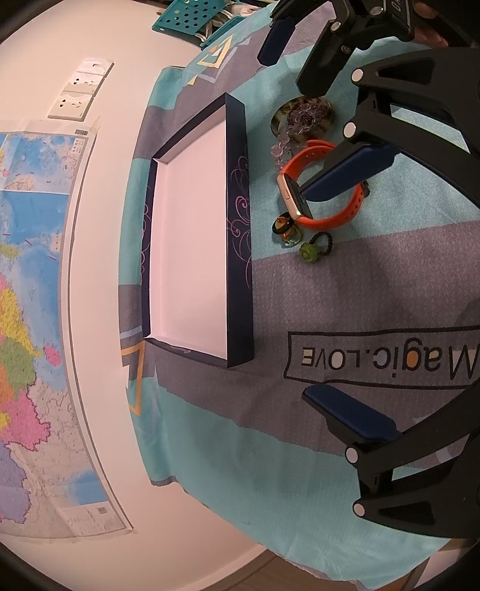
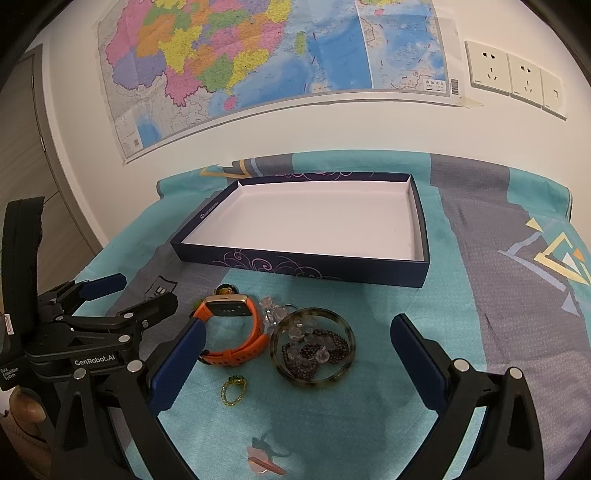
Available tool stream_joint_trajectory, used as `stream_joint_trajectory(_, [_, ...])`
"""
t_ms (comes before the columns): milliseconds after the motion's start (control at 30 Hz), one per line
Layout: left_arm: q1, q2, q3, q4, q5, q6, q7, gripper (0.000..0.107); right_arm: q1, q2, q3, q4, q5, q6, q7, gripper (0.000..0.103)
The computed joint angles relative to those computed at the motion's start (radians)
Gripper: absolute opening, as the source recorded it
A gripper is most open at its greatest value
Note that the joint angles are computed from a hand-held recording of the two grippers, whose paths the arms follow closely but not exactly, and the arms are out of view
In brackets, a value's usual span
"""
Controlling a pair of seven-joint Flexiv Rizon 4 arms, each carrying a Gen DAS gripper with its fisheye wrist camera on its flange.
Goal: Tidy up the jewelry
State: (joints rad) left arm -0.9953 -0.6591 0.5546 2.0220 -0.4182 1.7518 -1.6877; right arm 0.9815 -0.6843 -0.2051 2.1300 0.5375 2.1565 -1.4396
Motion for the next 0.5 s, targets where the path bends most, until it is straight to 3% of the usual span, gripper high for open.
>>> stream_joint_trajectory(500, [0.009, 0.002, -0.003, -0.008, 0.024, -0.011, -0.013, 0.098, -0.004, 0.001, 0.003, -0.001, 0.000, -0.002, 0.000, 0.097])
